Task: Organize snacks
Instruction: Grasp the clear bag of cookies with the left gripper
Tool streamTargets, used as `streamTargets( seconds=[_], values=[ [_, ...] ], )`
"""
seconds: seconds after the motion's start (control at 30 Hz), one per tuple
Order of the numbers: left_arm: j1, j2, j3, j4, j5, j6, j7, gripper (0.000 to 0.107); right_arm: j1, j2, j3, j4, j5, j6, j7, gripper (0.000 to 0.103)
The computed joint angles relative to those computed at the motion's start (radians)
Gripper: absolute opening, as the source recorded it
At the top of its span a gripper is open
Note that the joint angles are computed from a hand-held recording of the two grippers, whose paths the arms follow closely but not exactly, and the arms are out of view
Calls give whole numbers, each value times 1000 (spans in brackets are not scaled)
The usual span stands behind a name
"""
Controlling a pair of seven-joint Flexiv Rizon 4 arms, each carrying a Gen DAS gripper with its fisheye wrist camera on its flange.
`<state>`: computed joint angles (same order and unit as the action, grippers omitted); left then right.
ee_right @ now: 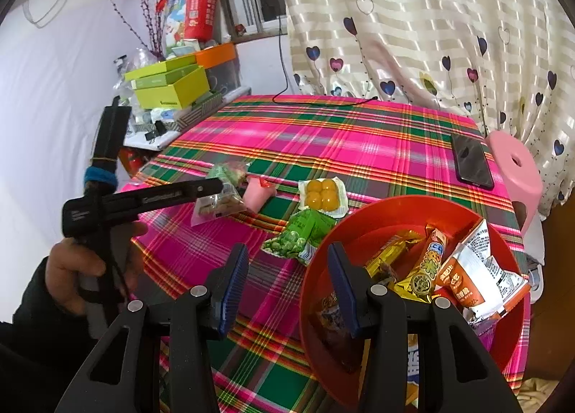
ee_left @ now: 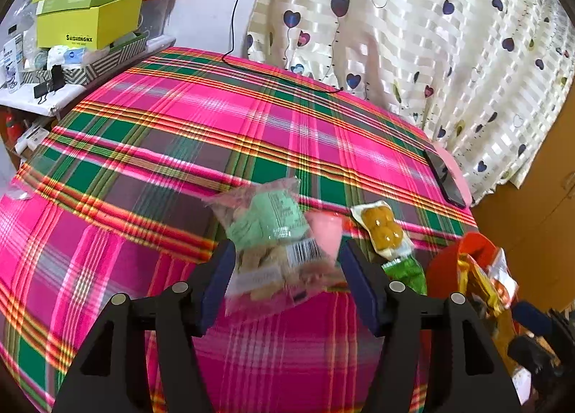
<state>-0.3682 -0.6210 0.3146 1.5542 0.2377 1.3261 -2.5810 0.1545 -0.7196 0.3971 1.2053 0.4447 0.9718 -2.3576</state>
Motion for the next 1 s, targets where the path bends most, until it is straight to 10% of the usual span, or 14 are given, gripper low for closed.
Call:
streamTargets(
  seconds=[1.0],
  values=[
    [20, -8, -8, 74, -68, 70, 84, 64, 32, -40, -13, -48, -34, -22, 41, 44]
  ],
)
